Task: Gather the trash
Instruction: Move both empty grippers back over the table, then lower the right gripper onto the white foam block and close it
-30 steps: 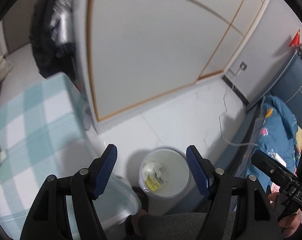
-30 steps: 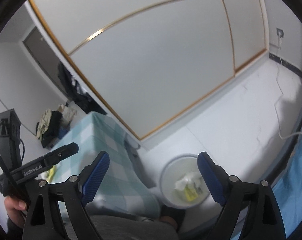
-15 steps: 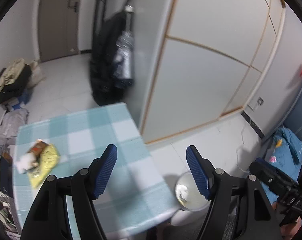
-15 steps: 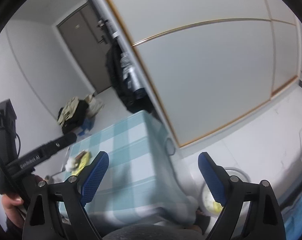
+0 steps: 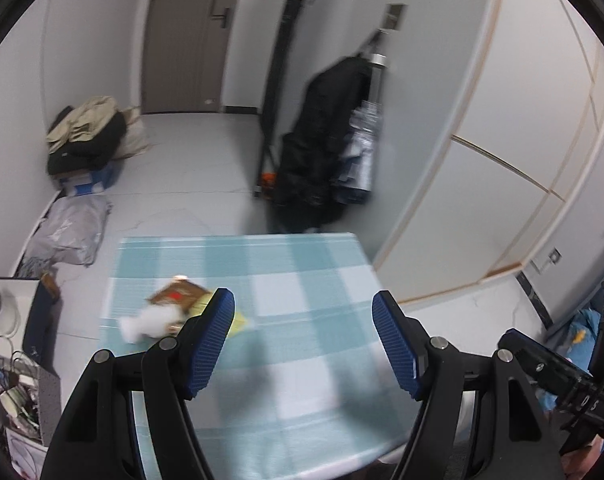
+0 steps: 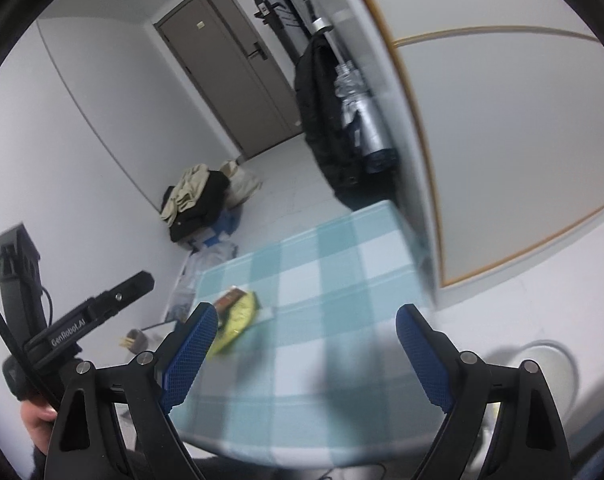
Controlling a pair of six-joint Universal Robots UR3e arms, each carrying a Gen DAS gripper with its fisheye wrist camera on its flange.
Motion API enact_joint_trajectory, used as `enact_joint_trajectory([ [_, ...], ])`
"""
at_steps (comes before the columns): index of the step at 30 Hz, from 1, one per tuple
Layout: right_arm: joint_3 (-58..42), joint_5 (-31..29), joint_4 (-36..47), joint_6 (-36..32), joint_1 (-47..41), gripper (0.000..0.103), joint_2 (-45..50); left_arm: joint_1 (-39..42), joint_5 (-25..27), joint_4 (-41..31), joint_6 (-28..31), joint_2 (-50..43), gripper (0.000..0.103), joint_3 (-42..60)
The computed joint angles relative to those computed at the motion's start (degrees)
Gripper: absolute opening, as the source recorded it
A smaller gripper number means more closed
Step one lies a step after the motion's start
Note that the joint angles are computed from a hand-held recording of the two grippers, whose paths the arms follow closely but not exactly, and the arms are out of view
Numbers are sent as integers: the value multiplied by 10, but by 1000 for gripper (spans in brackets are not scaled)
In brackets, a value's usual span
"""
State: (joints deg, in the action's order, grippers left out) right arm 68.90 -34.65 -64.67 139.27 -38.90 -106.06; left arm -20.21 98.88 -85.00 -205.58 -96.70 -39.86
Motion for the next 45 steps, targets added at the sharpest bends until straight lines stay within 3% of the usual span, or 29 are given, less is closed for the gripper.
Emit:
enact_joint_trajectory([
  [4, 44, -36, -213, 153, 117, 91, 31, 82, -32, 28, 25, 73, 68, -101],
  [7, 57, -67, -339, 214, 198, 91, 69, 152, -71, 50, 57, 118, 68, -169],
  [11, 29, -115, -424, 250, 301, 91, 143, 237, -113, 56, 84, 143, 68, -216],
  [17, -74, -178, -430, 254, 419, 91, 263, 337, -180, 89, 96, 196, 68, -317],
  [28, -259, -227, -388, 244, 524, 91, 432, 405, -214, 107, 124, 215, 68, -400],
  [34, -404, -237, -290, 164, 557, 90, 529, 440, -226, 101, 122, 224, 68, -421],
  [39, -433, -240, -271, 123, 566, 85, 555, 468, -242, 86, 121, 221, 68, -420],
  [45, -376, -272, -338, 50, 598, 84, 538, 483, -251, 90, 98, 216, 68, -420],
])
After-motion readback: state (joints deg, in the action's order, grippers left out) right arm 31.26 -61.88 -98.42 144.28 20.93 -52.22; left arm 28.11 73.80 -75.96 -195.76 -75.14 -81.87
